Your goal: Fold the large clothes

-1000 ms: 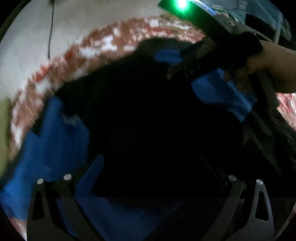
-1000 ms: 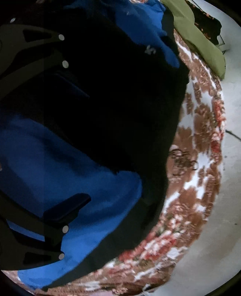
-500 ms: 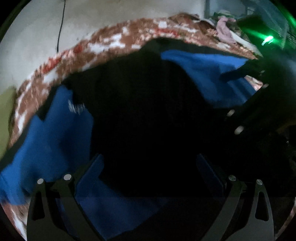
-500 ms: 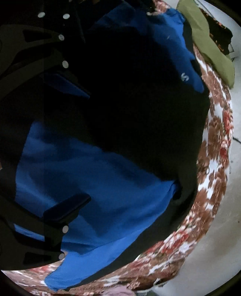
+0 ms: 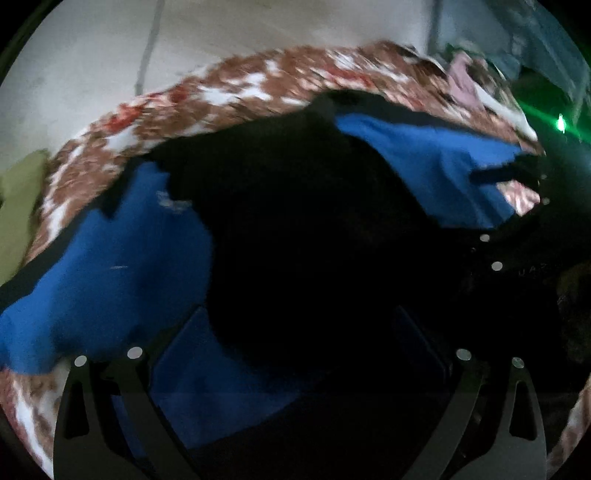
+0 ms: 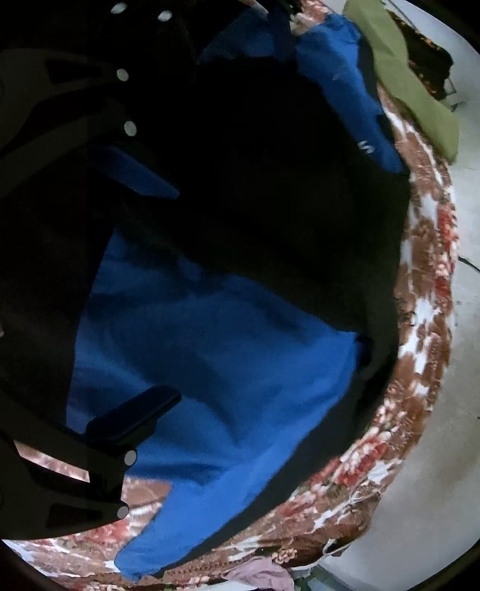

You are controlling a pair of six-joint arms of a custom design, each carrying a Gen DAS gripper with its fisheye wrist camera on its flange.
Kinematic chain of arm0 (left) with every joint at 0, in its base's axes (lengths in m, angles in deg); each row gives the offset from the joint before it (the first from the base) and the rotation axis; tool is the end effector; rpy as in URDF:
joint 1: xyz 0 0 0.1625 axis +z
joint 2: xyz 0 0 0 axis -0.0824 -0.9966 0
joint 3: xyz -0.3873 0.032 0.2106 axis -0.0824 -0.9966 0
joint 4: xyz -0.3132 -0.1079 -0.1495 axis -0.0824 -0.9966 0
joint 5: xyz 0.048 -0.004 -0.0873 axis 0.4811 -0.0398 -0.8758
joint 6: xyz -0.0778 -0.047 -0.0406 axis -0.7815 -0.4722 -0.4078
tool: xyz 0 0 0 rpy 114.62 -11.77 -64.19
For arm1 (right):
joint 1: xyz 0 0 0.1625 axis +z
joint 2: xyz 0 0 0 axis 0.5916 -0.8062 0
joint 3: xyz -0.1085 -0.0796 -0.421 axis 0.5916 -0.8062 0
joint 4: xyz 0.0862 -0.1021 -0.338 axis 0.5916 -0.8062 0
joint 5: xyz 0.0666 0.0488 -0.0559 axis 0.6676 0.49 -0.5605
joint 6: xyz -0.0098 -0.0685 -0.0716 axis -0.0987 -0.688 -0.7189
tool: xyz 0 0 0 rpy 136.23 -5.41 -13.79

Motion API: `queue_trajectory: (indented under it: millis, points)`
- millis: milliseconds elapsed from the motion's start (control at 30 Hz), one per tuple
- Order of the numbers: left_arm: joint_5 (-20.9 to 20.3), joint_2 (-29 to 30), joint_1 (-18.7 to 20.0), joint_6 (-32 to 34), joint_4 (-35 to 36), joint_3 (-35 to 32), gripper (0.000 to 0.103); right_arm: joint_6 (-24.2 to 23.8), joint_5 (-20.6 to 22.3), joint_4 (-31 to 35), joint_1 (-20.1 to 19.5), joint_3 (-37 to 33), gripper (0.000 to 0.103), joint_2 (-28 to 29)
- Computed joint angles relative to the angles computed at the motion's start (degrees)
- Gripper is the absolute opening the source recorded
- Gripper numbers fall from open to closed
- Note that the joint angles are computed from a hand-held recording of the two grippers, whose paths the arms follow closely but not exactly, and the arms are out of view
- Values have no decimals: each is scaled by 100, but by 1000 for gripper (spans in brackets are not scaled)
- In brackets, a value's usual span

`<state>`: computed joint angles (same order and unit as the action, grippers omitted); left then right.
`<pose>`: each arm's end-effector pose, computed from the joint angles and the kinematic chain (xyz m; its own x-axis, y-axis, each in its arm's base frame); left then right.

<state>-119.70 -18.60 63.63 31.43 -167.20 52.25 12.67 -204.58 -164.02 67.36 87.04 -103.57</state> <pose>-0.1503 -0.5978 0.1338 -0.4889 0.7009 -0.5193 0.8242 0.5661 -0.0119 0.1877 -0.5515 0.0744 -0.5974 0.0823 0.7977 -0.3701 0.8542 -0.3652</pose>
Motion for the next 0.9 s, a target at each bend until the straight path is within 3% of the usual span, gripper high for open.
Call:
queue_trajectory:
  millis: [200, 433, 667, 733, 833, 900]
  points:
    - [497, -739, -144, -302, 168, 23, 98, 682, 0, 988, 468, -350, 98, -172]
    - [1133, -1481, -103, -656, 409, 45, 98, 852, 246, 1935, 969, -1152, 98, 175]
    - [1799, -1861, 599, -1484, 476, -356, 98, 640, 524, 2543, 1161, -2346, 98, 949]
    - [1787, -1839, 887, -1881, 549, -643, 98, 617, 593, 2732, 1161, -2710, 98, 1175]
    - [1123, -1809, 1412, -2540, 1000, -1238, 98, 767, 752, 3227, 1130, -3262, 98, 1475]
    - [1153, -1687, 1574, -2530, 945, -1482, 98, 770, 783, 3474, 1117, -3647, 98, 1696]
